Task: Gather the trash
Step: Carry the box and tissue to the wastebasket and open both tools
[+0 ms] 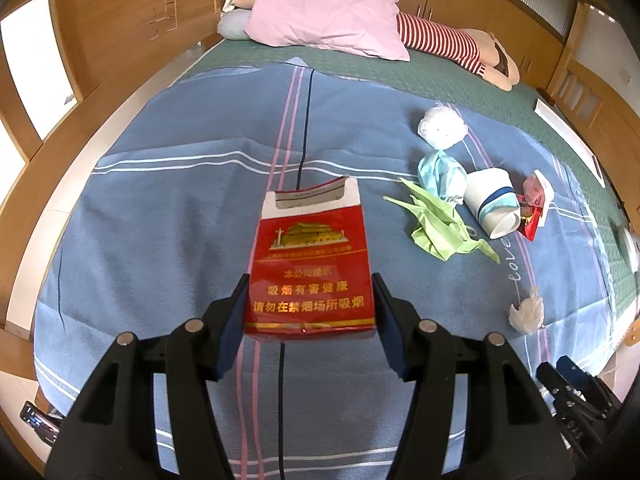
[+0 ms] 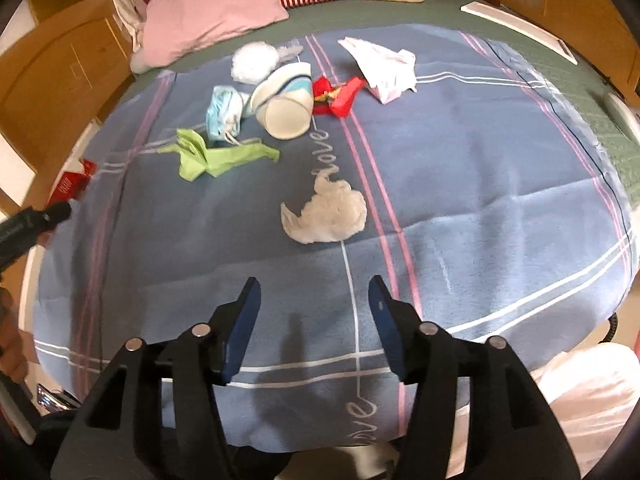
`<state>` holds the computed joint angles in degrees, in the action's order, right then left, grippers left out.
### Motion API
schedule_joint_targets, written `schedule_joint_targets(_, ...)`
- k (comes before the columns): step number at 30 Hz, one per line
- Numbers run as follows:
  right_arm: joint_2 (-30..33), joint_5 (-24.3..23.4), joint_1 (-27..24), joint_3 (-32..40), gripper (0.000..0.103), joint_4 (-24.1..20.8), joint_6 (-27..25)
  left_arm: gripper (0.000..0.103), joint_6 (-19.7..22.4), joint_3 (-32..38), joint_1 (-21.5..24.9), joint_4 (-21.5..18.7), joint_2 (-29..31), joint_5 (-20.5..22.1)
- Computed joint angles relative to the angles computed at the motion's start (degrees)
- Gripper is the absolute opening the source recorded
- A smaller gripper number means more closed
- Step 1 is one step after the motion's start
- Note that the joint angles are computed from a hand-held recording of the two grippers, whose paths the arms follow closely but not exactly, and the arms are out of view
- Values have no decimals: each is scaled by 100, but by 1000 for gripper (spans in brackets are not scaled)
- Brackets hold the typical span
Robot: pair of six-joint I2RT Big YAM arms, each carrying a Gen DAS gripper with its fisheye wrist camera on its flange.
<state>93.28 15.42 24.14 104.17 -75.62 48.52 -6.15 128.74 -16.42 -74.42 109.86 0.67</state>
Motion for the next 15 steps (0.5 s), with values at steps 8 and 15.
schedule_joint_targets(8,1143,648,-296,1214,65,-756,-666,59,110,-183,-32,226,-131,54)
schedule_joint_targets(15,895,370,-264,763,20,-199,-768,59,97,-235,-125,431,-177,118)
